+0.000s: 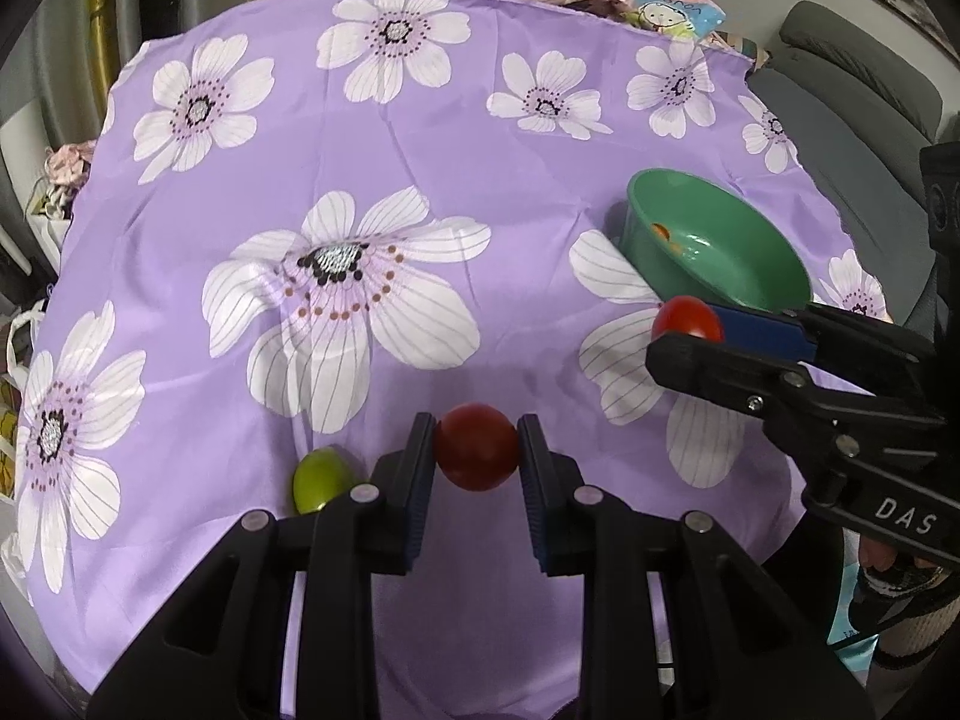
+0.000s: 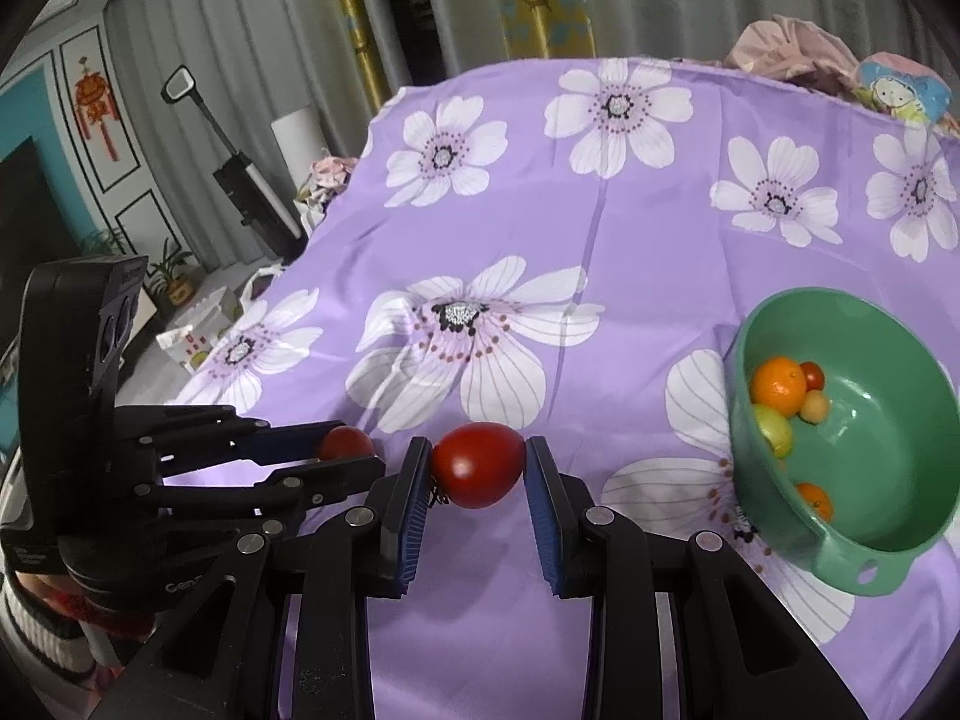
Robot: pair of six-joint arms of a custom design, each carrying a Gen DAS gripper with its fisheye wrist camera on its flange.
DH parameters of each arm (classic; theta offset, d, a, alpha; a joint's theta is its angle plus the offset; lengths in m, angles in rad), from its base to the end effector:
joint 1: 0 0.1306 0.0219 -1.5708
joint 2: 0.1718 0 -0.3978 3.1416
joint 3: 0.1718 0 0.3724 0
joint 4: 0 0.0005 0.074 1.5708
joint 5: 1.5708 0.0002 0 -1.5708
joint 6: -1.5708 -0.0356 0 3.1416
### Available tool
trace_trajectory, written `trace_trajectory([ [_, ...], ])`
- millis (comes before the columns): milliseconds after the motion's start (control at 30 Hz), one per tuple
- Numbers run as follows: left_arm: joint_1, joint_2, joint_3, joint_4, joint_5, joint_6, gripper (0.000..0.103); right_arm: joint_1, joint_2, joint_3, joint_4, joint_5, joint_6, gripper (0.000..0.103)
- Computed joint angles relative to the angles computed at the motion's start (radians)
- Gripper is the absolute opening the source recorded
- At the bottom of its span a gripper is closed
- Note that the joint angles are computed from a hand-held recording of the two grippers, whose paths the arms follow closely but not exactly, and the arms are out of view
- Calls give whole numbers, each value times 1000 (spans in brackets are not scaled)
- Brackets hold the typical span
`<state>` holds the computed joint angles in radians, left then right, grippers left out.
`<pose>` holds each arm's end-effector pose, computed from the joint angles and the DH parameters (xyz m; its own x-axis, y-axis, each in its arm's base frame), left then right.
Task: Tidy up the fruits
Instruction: 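Lift and carry the cherry tomato with both grippers into the bowl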
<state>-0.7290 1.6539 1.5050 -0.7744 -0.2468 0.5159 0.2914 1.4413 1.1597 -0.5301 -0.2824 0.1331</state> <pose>0.4200 -0.3641 0.3736 -0.7819 0.0569 -0.6208 0.1728 0.9766 -0.1281 0.4482 0.1443 0.3459 -0.6277 -0.3213 -0.7090 -0.5478 0.8295 0.1090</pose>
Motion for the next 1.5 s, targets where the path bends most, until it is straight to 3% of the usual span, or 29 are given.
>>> trace_trajectory([
  [233,-25,33,71,-13,-53,-46,27,-40,-29,-18,35,-15,-18,33],
  [833,-77,197,331,-92,-88,-167,27,-178,-48,-44,118,-51,-86,33],
  [1500,-81,449,705,-183,-30,-222,27,-274,-21,-22,142,33,-72,33],
])
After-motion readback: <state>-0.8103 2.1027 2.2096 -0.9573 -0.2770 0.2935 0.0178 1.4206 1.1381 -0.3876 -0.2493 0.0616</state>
